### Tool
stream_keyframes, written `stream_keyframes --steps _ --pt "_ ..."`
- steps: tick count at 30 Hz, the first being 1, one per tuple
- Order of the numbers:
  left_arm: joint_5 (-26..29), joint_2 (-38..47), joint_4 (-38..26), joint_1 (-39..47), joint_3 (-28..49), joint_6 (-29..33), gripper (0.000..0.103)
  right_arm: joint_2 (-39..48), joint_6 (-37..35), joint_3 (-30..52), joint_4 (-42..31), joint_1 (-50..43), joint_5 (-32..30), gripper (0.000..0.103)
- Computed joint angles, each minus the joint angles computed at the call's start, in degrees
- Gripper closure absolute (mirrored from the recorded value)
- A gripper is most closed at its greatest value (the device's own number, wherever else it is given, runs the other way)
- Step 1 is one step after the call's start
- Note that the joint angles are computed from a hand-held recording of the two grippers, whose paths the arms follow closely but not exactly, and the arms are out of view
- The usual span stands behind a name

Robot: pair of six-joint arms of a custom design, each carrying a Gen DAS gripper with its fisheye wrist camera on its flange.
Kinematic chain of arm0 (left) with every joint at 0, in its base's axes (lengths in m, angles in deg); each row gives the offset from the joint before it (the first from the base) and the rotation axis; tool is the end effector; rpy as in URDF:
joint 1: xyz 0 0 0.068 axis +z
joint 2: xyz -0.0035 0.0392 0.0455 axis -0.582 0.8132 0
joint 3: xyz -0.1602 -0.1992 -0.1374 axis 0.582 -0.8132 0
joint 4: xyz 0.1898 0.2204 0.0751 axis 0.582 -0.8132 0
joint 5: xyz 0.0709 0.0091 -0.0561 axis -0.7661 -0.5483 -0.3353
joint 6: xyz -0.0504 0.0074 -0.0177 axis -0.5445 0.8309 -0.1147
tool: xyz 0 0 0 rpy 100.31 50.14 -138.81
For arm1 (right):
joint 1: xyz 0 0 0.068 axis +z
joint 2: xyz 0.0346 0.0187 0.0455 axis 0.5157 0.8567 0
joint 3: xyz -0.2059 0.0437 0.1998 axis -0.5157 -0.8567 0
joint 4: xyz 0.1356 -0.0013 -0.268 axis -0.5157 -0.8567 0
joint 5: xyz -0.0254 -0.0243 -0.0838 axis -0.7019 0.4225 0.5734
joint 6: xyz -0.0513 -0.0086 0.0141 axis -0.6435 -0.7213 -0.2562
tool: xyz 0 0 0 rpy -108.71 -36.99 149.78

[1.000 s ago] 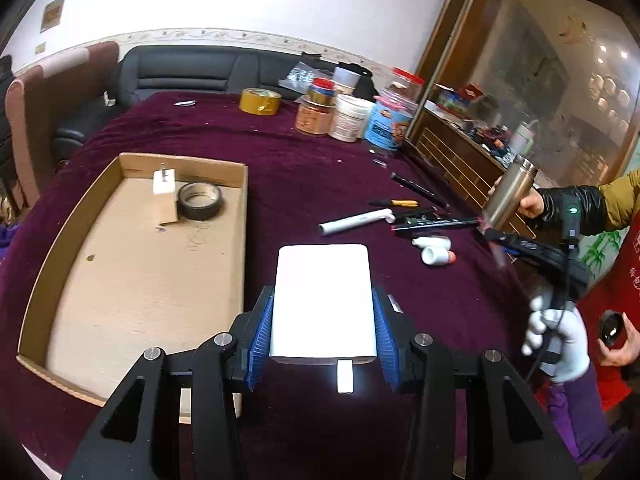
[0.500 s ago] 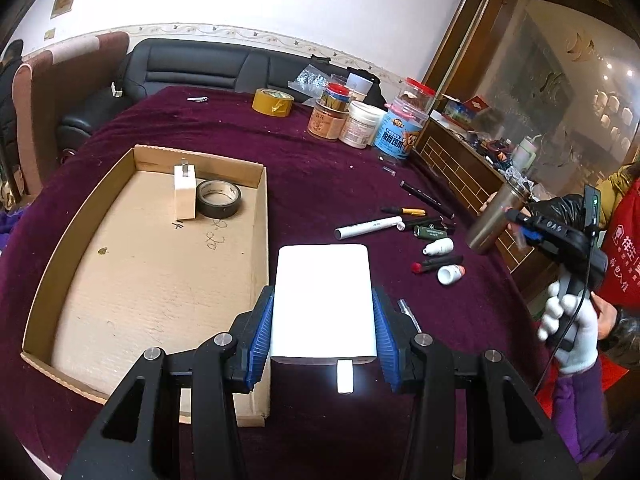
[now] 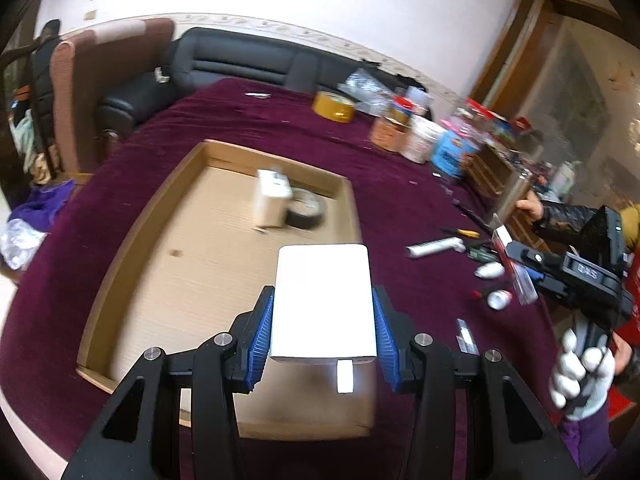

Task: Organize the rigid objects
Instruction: 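Carry both held items over the tray and open both tools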

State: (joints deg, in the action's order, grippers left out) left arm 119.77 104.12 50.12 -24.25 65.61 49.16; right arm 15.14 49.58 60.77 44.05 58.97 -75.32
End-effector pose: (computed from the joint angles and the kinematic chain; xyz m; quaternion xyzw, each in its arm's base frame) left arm 0.2667 0.0318 0.1809 0.1400 0.9072 -0.2284 0.3244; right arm 0.2135 0.1156 0.1912 0.1367 0.8774 0.3025 0.3465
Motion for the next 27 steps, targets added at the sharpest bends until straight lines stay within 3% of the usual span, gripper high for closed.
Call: stream_keyframes --steps 5,10,16,23,27 --pt "-6.3 10.2 2.0 -0.6 7.3 0.5 0.062 19.5 0.9 11.2 6.8 3.7 -3.9 0.077" --pt "-7.7 22.0 -0.6 -2.1 16.4 -0.9 0.062 32.8 1.2 22.1 5.4 5.4 -3.7 0.077" --pt "-0.2 21.6 -2.8 2.6 15.4 2.5 0.062 45.1 -1.1 37.2 -3.9 5.1 -0.9 0.077" --pt "1.3 20.6 -3.9 5.6 15.5 5.1 0.062 60.3 -3.3 56.6 -11.1 4.9 -7.2 0.077" --pt "1.6 21.3 -4.1 6.4 16.5 5.5 0.062 56.5 -4.0 52.3 -8.5 4.4 -6.5 0.077"
